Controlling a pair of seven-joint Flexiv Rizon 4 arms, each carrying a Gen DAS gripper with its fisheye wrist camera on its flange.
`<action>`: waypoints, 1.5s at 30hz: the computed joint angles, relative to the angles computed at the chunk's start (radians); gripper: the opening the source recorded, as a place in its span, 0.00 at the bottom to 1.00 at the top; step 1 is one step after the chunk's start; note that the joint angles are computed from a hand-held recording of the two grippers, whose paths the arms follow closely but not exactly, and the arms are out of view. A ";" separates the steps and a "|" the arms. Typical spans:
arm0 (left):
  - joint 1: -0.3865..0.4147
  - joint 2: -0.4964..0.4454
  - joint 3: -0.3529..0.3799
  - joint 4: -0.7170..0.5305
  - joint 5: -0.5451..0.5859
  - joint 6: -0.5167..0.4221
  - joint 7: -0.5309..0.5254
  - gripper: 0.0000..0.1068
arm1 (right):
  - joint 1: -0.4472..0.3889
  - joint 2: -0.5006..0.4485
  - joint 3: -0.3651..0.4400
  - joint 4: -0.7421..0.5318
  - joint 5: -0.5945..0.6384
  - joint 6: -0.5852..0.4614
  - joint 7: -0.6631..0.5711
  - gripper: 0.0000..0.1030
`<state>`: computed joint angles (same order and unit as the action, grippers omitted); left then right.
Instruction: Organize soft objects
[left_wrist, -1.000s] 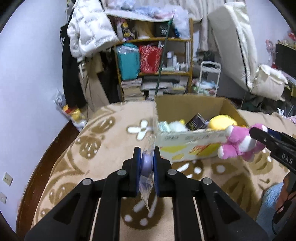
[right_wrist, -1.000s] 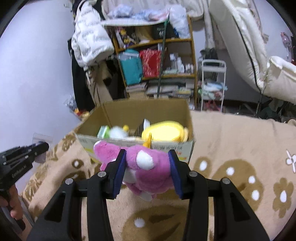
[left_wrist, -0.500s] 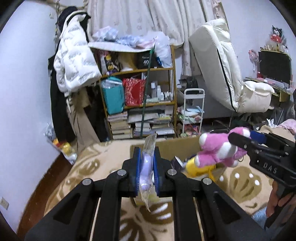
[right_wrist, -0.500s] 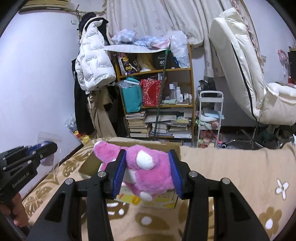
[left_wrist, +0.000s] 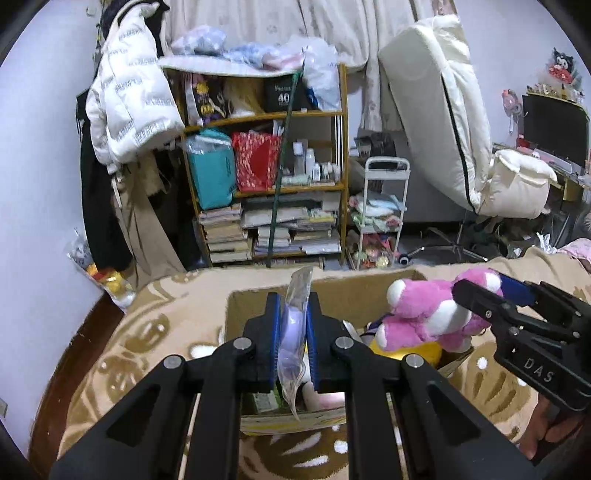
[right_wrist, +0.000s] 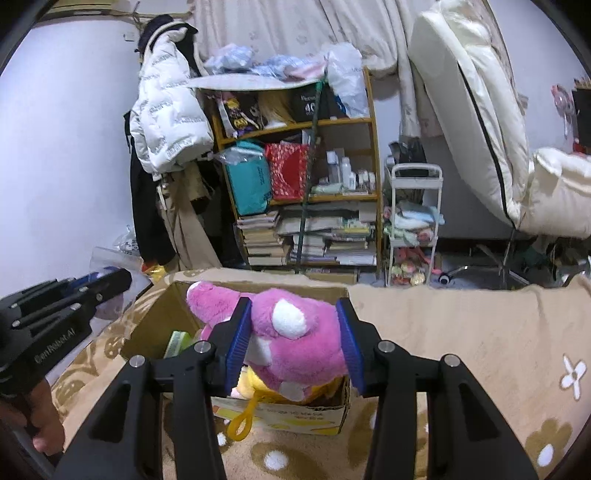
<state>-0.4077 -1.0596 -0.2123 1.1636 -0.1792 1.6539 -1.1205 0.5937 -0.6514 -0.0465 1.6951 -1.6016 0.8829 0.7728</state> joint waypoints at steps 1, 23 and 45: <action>-0.011 -0.016 0.016 -0.028 -0.010 -0.031 -0.004 0.12 | -0.003 -0.007 -0.001 -0.006 0.005 0.005 -0.008 0.47; -0.063 0.009 0.193 -0.018 0.032 -0.139 -0.173 0.71 | -0.024 -0.062 -0.047 -0.047 0.042 0.181 -0.002 0.60; -0.033 0.322 0.201 0.459 0.037 0.179 -0.218 0.92 | 0.087 0.125 0.058 0.078 0.121 -0.161 -0.211 1.00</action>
